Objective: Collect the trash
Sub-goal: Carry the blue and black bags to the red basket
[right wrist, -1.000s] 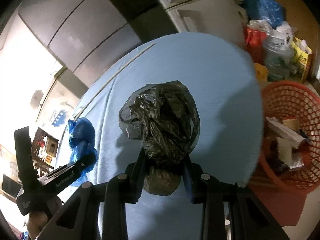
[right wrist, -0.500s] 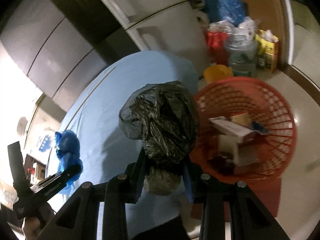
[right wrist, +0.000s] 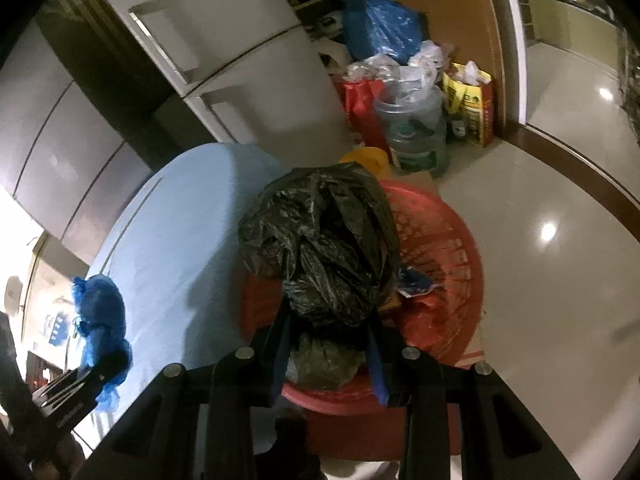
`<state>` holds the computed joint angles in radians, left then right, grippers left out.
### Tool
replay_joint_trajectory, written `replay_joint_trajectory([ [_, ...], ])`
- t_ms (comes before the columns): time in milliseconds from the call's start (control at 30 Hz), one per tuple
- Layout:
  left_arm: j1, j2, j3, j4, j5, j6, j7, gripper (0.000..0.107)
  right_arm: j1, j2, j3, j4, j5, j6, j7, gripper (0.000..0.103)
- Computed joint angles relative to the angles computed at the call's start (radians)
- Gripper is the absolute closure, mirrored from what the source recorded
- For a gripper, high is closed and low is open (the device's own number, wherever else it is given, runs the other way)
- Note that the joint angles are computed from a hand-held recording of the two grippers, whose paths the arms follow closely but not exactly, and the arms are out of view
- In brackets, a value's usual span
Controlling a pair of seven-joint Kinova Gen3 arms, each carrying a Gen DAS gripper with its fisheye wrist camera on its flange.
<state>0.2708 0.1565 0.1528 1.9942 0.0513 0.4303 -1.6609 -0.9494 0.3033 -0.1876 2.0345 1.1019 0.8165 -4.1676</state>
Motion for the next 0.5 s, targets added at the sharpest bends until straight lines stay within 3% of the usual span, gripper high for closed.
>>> replay_joint_trajectory([
  [500, 0.108, 0.041, 0.024, -0.055, -0.075, 0.022, 0.049, 0.083, 0.075, 0.005, 0.035, 0.073, -0.005, -0.129, 0.016, 0.067],
])
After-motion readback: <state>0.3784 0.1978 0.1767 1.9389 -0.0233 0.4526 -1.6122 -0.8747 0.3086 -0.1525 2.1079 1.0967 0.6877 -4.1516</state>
